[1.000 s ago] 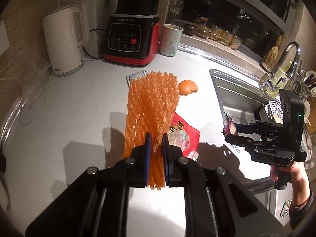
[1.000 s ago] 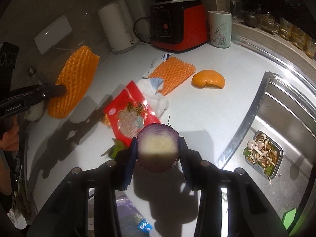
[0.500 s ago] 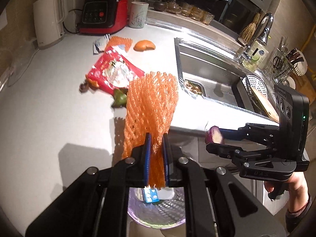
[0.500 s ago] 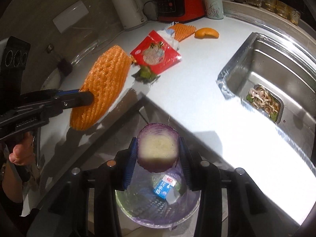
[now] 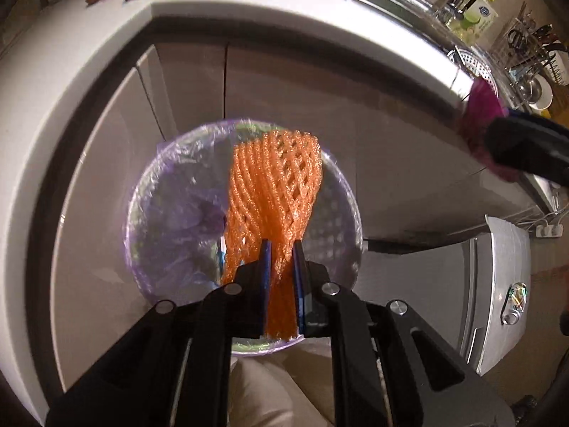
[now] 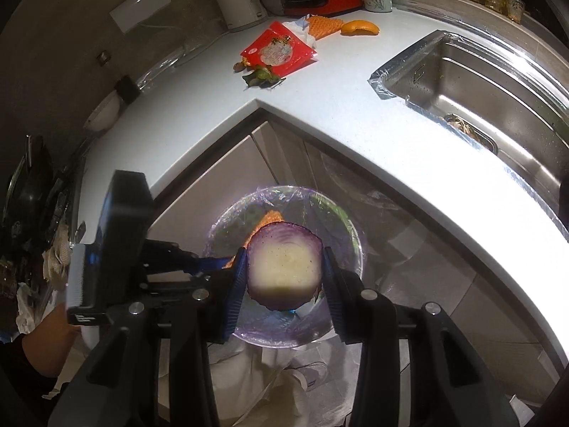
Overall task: Collect trash
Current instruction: 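Carry the foam net and onion half over the bin and release both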
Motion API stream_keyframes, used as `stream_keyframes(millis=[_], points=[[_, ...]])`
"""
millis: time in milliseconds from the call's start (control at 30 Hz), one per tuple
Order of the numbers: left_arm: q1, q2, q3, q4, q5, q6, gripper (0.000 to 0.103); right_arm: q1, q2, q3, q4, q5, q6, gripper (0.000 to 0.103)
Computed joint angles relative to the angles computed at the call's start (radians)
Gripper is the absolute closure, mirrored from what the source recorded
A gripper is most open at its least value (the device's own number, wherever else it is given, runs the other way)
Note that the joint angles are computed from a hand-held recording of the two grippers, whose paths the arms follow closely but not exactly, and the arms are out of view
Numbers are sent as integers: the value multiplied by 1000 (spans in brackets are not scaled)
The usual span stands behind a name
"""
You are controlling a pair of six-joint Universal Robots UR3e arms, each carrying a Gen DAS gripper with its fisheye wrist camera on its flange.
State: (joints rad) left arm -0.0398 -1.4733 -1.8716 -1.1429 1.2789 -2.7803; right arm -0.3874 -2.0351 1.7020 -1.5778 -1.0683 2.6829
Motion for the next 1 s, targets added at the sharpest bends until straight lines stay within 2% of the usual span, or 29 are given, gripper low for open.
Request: stream_keyframes(millis=[100,167,200,233,300,333,733,933,967,1000], points=[[-5,-32,-51,46,18,-7,92,-2,-12,24,-1,-5,-7,61],[-8,-58,-52,54,29,-14,88,10,-8,36,-15,-11,0,61],[-8,-67,-49,54,34,-18,75,16,-5,40,-22,-14,3,61],[-8,-67,-50,62,43,-26,49,21,-3,43,-28,-16,5,61],[-4,-41,-75,112,51,-45,29,33,5,47,-39,-19,11,61],[0,-26,-85,125,48,-45,26,36,7,49,-42,-20,10,61],[41,84,-43,26,36,-4,19,115,105,67,-149,-48,67,61],[108,238,-42,-77,31,56,13,192,220,109,-235,-48,94,60],[121,248,-39,-87,29,62,13,211,242,112,-247,-54,102,49],[131,262,-28,-109,30,66,13,232,262,114,-264,-68,122,27]])
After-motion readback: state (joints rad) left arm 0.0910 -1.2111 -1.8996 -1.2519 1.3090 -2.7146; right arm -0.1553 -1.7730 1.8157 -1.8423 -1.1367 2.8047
